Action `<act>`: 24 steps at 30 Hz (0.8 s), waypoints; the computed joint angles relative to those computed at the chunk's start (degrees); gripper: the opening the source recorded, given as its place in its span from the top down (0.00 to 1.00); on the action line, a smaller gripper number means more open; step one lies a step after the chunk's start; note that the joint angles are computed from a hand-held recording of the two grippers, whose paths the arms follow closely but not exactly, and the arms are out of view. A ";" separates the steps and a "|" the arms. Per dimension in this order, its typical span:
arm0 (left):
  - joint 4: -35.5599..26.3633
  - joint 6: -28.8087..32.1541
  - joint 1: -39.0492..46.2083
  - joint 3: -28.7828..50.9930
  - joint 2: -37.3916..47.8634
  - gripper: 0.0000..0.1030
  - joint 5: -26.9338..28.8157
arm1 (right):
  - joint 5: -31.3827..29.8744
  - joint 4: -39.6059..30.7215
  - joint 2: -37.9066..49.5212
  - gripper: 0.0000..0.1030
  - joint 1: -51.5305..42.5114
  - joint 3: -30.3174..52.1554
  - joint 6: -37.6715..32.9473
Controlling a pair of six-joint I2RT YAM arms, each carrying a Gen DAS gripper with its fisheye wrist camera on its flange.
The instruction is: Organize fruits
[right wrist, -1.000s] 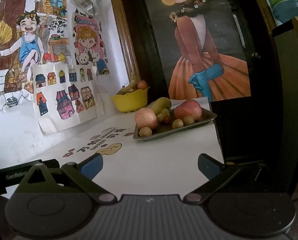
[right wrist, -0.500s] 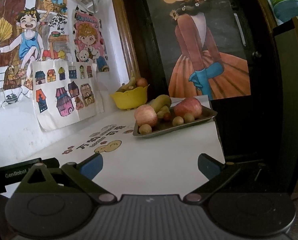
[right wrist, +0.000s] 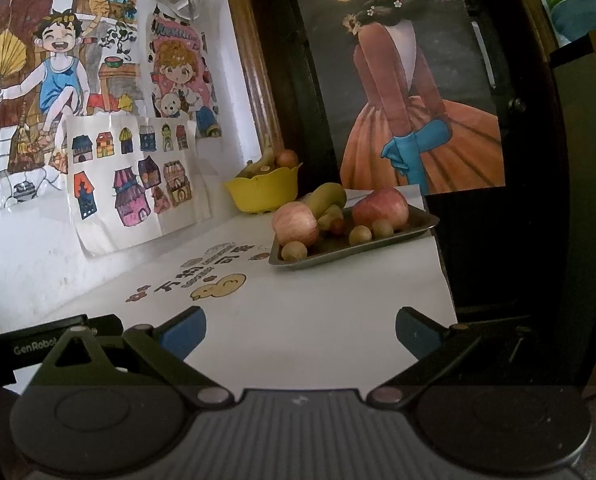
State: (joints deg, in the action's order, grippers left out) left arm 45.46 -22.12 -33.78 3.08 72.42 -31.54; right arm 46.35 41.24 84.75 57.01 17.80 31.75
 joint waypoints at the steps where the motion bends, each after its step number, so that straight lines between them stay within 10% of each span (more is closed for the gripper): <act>1: 0.00 0.00 0.00 0.00 0.00 0.01 0.00 | 0.00 0.03 0.04 0.00 -0.01 0.03 0.00; 24: 2.64 0.62 -0.91 0.08 2.77 0.01 0.19 | -0.21 0.02 0.29 0.00 -0.10 0.10 0.23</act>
State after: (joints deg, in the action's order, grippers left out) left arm 48.10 -21.49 -34.70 3.15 75.19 -31.34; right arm 46.14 41.26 85.04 56.90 17.89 31.98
